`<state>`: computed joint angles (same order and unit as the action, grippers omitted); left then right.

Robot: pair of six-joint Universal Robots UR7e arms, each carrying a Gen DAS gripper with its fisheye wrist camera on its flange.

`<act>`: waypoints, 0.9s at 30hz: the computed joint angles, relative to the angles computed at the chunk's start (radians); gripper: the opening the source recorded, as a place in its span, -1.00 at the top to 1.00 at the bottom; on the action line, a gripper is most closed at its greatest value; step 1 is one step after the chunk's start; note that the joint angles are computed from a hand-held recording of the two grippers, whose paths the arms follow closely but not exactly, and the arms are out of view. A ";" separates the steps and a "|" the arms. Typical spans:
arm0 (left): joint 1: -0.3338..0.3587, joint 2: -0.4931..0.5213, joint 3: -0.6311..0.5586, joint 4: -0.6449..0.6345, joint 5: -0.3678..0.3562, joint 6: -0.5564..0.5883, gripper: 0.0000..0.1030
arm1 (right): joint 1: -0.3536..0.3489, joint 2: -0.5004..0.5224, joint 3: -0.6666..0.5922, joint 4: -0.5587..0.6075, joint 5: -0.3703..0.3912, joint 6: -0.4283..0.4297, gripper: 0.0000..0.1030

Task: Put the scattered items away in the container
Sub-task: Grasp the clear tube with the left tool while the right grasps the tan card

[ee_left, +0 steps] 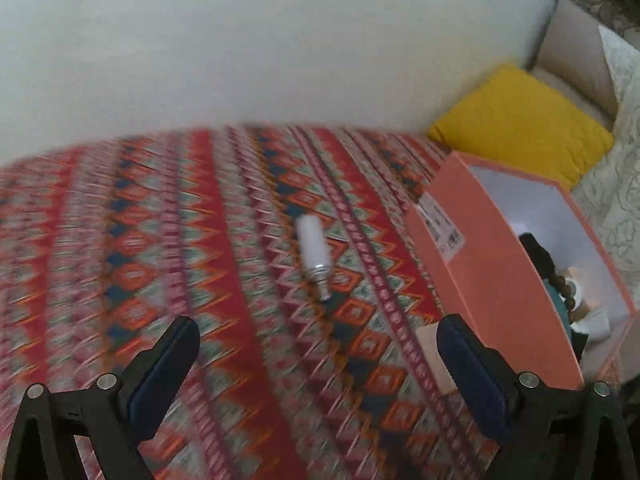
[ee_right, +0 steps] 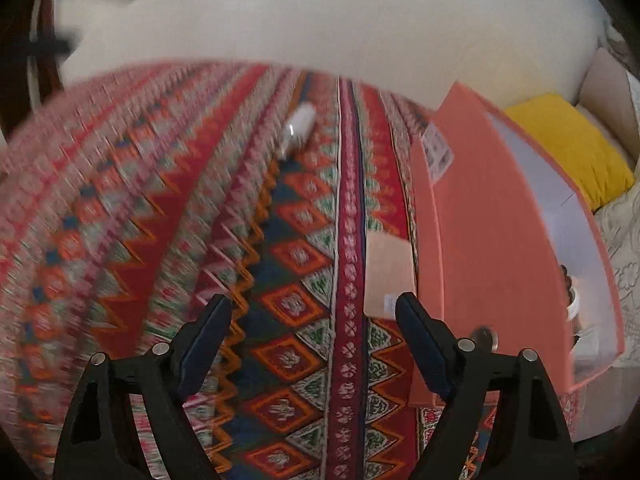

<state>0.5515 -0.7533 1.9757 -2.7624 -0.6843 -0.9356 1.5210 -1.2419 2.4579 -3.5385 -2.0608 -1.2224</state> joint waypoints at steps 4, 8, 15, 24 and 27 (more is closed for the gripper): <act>0.153 0.105 -0.157 -0.015 -0.128 0.131 -0.91 | -0.033 0.182 -0.014 -0.314 -0.034 -0.228 -0.67; 0.238 0.212 -0.322 0.123 -0.130 0.175 -0.91 | -0.046 0.185 -0.018 -0.317 -0.013 -0.245 -0.68; 0.255 0.317 -0.391 0.034 -0.019 0.287 0.48 | -0.067 0.188 -0.041 -0.296 0.022 -0.219 -0.72; 0.137 0.154 -0.059 -0.154 -0.093 0.197 0.46 | -0.094 0.228 -0.146 -0.213 0.095 -0.101 -0.69; 0.069 0.090 0.065 -0.155 -0.100 0.081 0.46 | -0.098 0.219 -0.179 -0.133 0.110 -0.080 -0.59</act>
<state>0.6206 -0.6634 2.0408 -2.9176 -0.7846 -0.8546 1.4230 -1.0231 2.2791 -3.6720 -1.9506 -1.3020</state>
